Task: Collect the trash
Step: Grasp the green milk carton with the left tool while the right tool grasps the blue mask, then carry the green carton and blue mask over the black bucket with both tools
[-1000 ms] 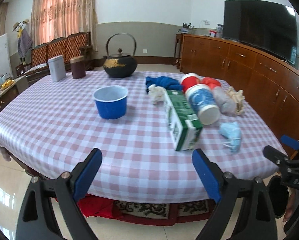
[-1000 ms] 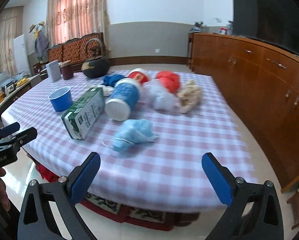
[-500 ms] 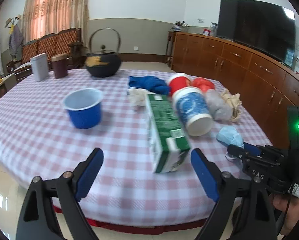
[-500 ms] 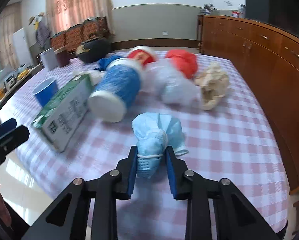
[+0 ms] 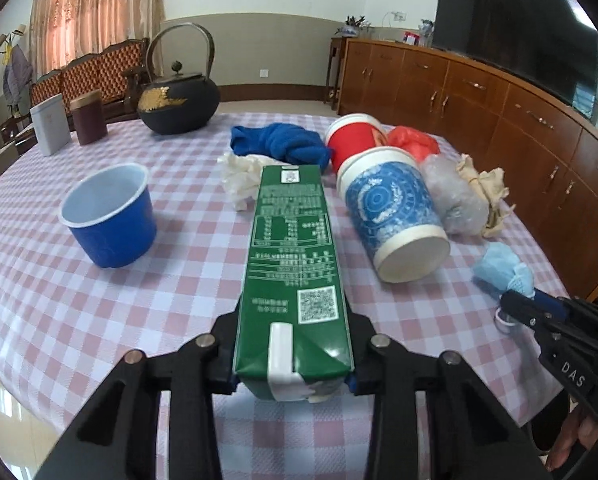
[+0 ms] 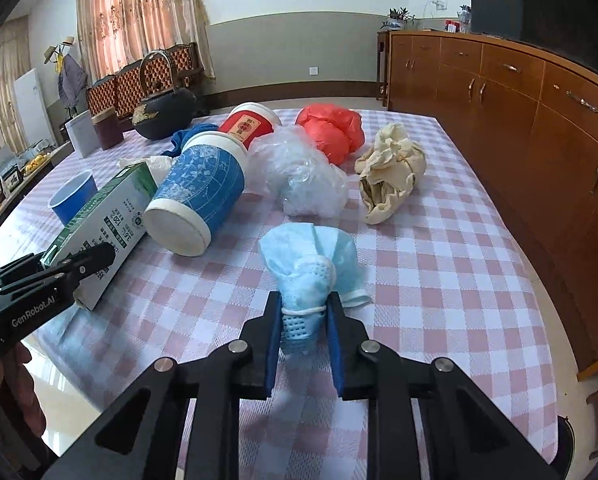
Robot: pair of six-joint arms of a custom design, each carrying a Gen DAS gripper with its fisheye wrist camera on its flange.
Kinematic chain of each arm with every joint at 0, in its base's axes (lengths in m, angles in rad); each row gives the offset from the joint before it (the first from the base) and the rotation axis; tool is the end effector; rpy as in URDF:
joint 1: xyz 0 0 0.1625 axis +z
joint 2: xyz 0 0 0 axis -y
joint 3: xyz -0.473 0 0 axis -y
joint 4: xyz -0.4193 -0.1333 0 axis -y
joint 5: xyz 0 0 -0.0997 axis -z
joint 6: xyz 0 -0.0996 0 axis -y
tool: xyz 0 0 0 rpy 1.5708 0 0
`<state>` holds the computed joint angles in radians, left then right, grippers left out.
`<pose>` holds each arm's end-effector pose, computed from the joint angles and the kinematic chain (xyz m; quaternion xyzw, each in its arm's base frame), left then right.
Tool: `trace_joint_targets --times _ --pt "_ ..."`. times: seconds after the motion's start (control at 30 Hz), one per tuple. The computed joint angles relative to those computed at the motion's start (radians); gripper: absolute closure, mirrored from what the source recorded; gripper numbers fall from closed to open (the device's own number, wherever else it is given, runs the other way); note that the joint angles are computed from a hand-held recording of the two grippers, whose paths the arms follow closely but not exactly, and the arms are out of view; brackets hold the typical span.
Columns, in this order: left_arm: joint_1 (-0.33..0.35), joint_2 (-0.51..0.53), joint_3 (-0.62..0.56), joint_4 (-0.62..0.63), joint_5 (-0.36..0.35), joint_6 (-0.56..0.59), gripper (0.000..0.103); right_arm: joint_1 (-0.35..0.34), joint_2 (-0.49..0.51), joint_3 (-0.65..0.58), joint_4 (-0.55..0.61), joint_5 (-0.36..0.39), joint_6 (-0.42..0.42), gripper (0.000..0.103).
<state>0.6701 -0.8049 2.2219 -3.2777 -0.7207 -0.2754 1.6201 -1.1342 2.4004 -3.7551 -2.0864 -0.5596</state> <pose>-0.2677 -0.4777 0.0546 0.2206 0.8761 -0.3358 0.2665 0.1065 -0.4505 0.2177 0.1521 -0.8608 0.3569 0.3293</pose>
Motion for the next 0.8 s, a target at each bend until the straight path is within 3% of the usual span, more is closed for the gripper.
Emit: trace_joint_targets --times 0.3,0.8 --pt "-0.067 -0.039 0.067 -0.029 0.001 -0.001 0.065 0.017 -0.059 0.071 -0.057 -0.004 0.009 0.081" --pt "-0.188 -0.029 0.082 -0.008 -0.058 -0.020 0.065 0.049 -0.251 0.201 -0.132 -0.063 0.013 0.081"
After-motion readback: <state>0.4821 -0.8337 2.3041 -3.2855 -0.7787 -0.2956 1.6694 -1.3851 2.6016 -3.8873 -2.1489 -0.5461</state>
